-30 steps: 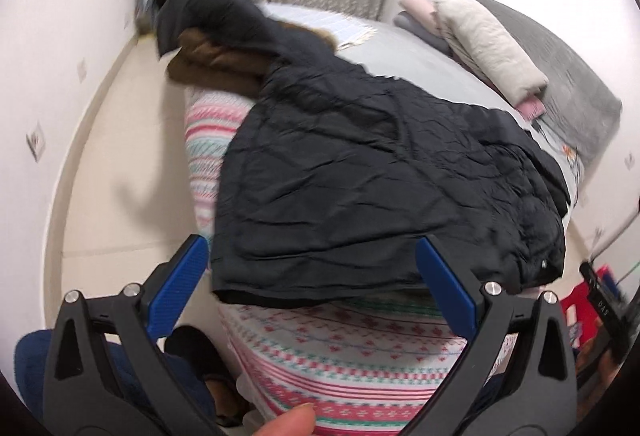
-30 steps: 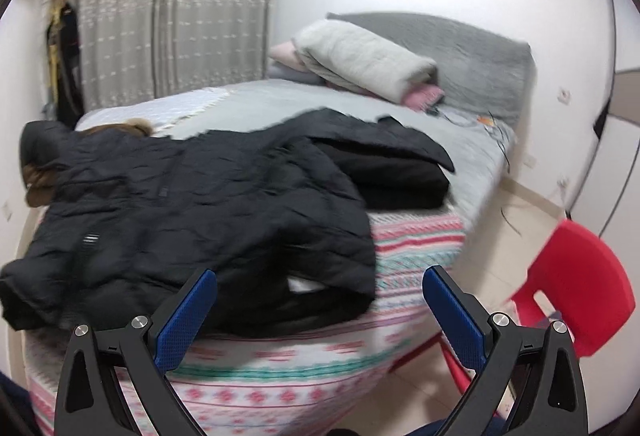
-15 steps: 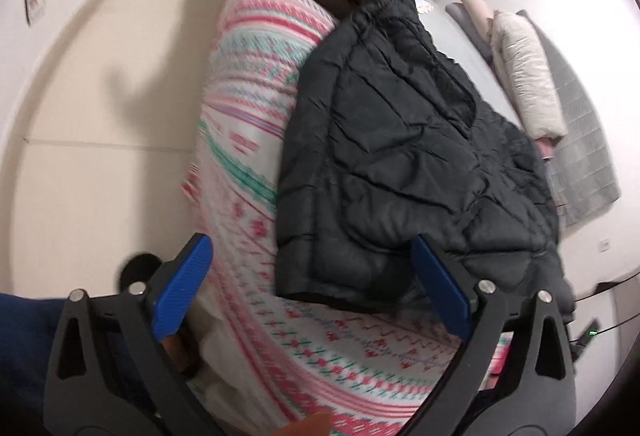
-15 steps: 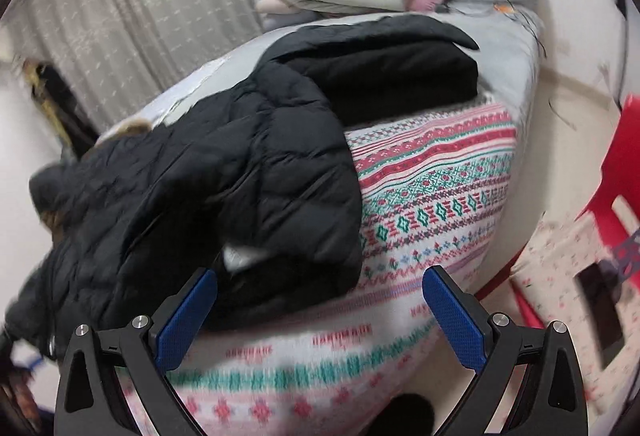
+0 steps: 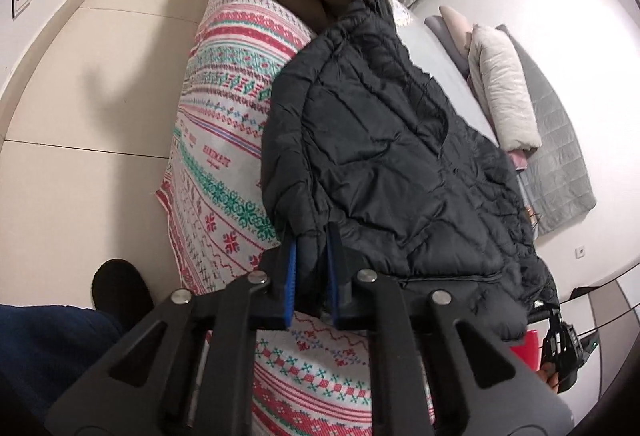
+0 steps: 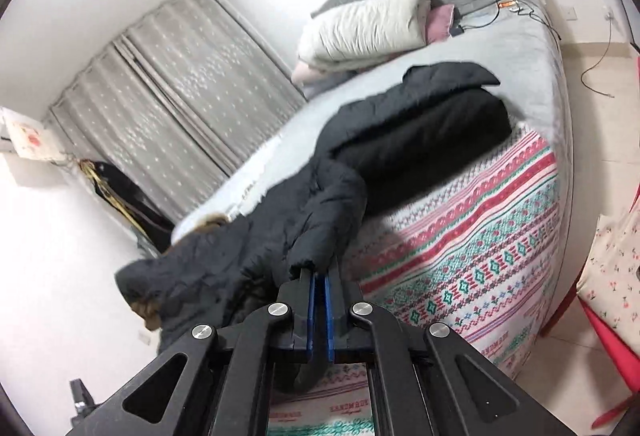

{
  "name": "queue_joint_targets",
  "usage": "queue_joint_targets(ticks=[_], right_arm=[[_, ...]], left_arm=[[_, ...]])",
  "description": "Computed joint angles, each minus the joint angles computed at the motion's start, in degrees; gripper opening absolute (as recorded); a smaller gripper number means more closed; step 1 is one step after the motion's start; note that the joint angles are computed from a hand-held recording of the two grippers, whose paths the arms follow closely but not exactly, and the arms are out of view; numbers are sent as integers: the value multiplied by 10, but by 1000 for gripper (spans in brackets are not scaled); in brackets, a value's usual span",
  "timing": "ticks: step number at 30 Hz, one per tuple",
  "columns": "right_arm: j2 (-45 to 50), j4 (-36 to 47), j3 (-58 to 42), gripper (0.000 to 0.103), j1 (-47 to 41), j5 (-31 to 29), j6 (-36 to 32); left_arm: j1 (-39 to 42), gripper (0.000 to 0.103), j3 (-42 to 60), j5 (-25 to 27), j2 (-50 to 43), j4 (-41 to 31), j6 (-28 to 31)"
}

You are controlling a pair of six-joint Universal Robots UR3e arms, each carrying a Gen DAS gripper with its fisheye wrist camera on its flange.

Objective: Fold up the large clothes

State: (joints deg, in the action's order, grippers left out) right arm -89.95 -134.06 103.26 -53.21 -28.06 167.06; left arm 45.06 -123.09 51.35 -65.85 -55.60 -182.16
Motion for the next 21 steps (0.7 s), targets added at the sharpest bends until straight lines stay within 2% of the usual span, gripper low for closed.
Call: queue_joint_targets(ticks=[3,5,6,8,9,10,11,12,13,14,15,16,17,19,21], right_arm=[[-40,85,16,1,-55,68,-43],[-53,158,3,0,-95,123,-73],[-63,166,1,0,-113,139,-68],[-74,91,-4,3,-125,103,-17],[-70,81,-24,6,-111,52,-13],[-52,103,-51,6,-89,13,-27],[-25,167,-86,18,-66,-14,-64],[-4,209,-98,42,-46,-38,-82],[16,226,-99,52,-32,-53,-82],[28,203,-81,65,-25,-55,-66],[40,174,-71,70,-19,-64,-42],[55,140,-63,71,-10,-81,-8],[73,127,-69,72,0,-98,13],[109,138,-94,72,12,-104,22],[128,80,-84,73,32,-130,56]], left_arm=[[35,11,6,-25,31,-38,17],[79,11,23,-72,60,-109,49],[94,11,33,-85,75,-127,62],[90,13,39,-82,79,-111,65],[82,13,34,-72,76,-90,50],[69,18,29,-59,63,-76,39],[64,25,28,-58,51,-77,44],[62,29,24,-59,41,-79,46],[57,41,17,-52,30,-71,37],[51,59,15,-43,23,-61,28],[47,70,9,-38,16,-45,21],[48,86,0,-37,16,-33,19],[44,88,-11,-29,12,-6,8],[36,88,-8,-9,-8,3,-1],[43,88,-11,-7,-24,-2,-7]])
